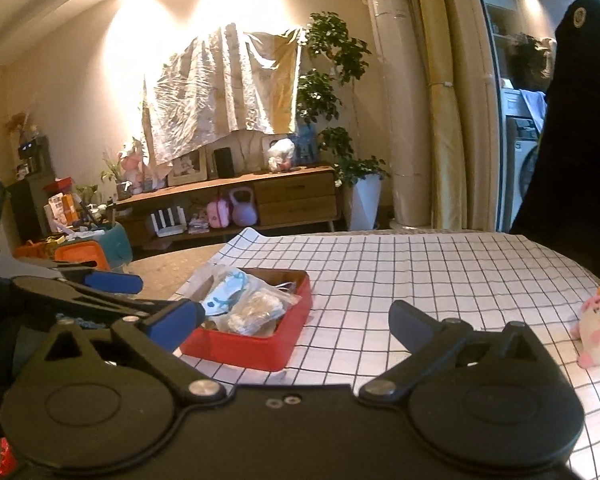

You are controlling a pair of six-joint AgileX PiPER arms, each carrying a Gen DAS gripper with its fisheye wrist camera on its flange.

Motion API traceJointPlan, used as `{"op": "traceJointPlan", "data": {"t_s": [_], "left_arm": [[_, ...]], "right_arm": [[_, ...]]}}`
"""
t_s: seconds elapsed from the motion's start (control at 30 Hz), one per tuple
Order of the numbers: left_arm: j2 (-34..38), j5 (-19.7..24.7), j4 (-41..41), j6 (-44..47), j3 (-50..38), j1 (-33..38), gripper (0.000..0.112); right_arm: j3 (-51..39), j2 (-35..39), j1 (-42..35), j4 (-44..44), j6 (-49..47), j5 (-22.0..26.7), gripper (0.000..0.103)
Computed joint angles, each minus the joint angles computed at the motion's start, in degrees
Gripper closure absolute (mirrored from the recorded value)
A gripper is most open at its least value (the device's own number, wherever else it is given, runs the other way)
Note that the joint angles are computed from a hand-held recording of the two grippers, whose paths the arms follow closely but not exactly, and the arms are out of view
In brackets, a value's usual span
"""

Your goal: Organize soft objects

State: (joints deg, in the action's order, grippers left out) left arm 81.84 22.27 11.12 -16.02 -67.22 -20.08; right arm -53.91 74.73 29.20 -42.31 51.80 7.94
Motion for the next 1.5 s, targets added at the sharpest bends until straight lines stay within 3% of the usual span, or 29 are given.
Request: {"op": "traceJointPlan", "data": {"t_s": [0.1, 0.2, 0.37, 0.6, 0.93, 1.1, 1.5], "left_arm": [[-0.58, 0.03, 2.62, -2.77, 0.52, -1.02, 0.012], [-1.43, -0.90, -0.45, -0.20, 1.22, -0.78, 0.012], [-1.89, -0.60, 4.55, -5.65, 1.43, -2.15, 0.012], [-2.64, -0.56, 1.25, -2.99, 1.70, -2.00, 0.012], [-3.72, -1.36, 6.70, -8.52, 2.85, -3.09, 0.012], [-4.39, -1.86, 5.16, -7.33, 3.51, -3.04, 0.012], [-4.68, -2.31, 3.62, -6.19, 4.03, -3.14, 0.012]], "right_arm": [[0.85, -0.52, -0.14, -3.61, 4.09, 0.28, 0.000], [0.63, -0.31, -0.50, -6.33, 7.16, 1.15, 0.000], [1.24, -0.26, -0.82, -8.84, 10.21, 1.56, 0.000], [2.35, -1.26, 0.11, -15.72, 17.51, 3.48, 0.000], [2.11, -1.54, 0.46, -14.92, 16.60, 3.61, 0.000], [2.27, -1.53, 0.48, -18.44, 20.63, 4.41, 0.000], [2.24, -2.07, 0.63, -17.67, 20.41, 4.78, 0.000]]}}
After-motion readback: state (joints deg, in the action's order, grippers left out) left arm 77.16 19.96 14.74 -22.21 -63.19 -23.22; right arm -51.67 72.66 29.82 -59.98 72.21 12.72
